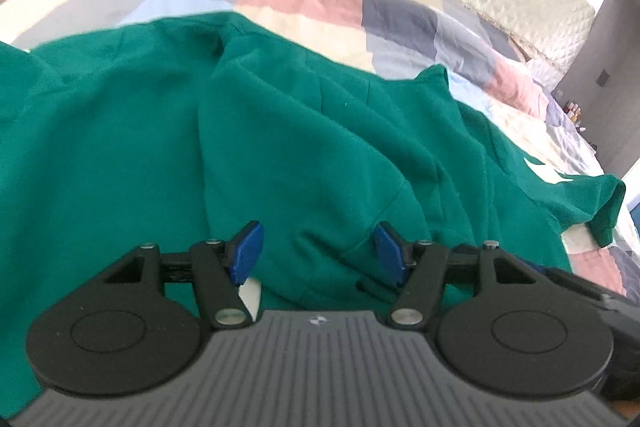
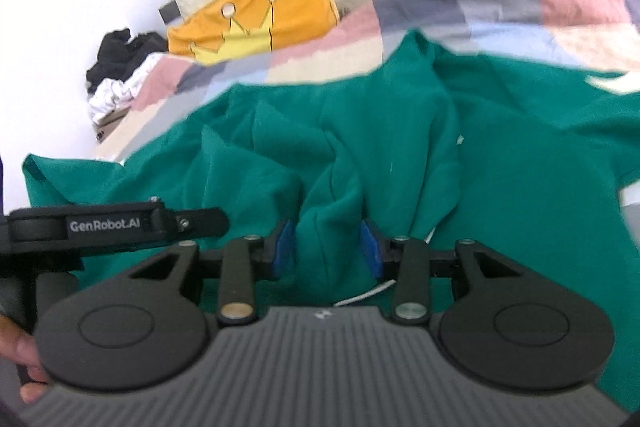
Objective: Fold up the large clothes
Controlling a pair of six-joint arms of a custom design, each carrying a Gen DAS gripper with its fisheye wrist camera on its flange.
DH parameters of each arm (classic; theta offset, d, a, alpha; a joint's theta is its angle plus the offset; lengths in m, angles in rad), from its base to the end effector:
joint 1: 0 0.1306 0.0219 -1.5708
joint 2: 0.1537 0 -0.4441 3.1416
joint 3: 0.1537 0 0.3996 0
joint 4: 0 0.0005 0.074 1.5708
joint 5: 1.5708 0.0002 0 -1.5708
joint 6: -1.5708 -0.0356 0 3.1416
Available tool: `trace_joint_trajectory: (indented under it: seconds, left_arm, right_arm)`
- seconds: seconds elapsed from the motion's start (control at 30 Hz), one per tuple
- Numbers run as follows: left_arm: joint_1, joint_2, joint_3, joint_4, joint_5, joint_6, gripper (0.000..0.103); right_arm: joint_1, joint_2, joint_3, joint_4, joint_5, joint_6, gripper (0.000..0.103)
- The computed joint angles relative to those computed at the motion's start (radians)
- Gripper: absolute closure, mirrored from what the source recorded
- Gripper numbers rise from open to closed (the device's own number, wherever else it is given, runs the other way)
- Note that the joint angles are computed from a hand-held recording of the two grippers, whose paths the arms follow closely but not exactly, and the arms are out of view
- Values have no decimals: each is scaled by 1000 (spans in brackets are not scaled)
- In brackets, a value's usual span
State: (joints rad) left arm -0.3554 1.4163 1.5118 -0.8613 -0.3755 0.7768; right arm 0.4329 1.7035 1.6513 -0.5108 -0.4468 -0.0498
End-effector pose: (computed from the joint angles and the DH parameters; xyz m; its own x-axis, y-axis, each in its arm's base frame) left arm 0.4697 -0.1610 0.5384 -0.5166 -0.5039 -0.6923 -0.4014 0.8567 -0.3240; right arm 0.5711 0.2803 0.4790 -0.5192 -0.1905 -0.8331 -0.6850 0.6757 0.2724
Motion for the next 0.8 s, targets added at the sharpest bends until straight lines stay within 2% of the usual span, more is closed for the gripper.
trace_joint_trajectory:
  seconds: [0.13, 0.37, 0.47, 0.63, 0.8]
  left_arm:
    - [-37, -41, -7, -28, -32, 14, 36]
    - [-146, -89, 29, -76, -134, -20, 36]
    - [-202, -105, 51, -89, -189, -38, 36]
    - [-302, -128, 67, -100, -278, -48, 36]
    - [-408, -140, 96, -136, -393, -18, 36]
  right_arm:
    - [-17, -67, -53, 38, -1, -2, 62]
    - [-44, -191, -145, 69, 19, 24, 62]
    - [-59, -241, -173, 80, 22, 32, 62]
    - [-93, -332, -247, 150, 15, 22, 62]
    - [-140, -411, -319, 161, 1, 57, 62]
